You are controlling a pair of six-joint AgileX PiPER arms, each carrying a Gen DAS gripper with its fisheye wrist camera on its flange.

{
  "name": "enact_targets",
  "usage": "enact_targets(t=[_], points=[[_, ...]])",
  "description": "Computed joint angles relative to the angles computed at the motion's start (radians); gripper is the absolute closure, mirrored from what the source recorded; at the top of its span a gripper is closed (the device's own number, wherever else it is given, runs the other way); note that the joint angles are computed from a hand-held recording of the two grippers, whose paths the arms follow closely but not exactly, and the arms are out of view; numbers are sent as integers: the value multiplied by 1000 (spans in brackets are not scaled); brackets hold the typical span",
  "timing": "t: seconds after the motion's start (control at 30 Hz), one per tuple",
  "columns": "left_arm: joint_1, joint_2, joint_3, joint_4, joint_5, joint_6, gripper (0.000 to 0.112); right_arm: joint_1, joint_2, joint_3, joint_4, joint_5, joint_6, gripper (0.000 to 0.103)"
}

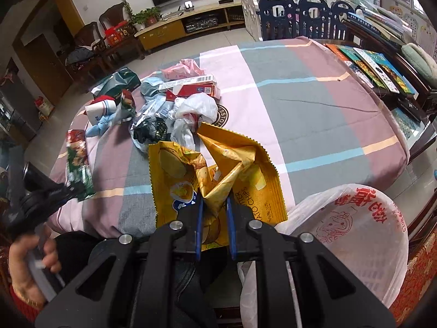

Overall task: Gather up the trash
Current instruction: 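Carry both items over the white bin and open both tools to drop them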

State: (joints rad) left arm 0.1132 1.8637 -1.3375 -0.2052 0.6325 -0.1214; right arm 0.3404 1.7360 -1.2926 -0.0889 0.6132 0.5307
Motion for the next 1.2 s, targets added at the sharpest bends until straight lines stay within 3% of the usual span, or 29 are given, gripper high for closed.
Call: enact_targets(t=[0.17,0.27,0.6,0.9,1.2], points=[[-41,-289,211,84,-67,-4,103,59,-39,-6,-88,34,68,87],[-53,-404,265,29,-74,59,103,89,-50,-39,-119,79,99,87],[-140,-590,308,-67,-36,129,103,131,-233,-30,-233,150,184,87],[-291,-583,313,-67,-18,154,103,4,-410,125,-258,202,146,87],[-500,-387,290,-176,32,258,103,-267,-475,383,-13,123,-73,87]])
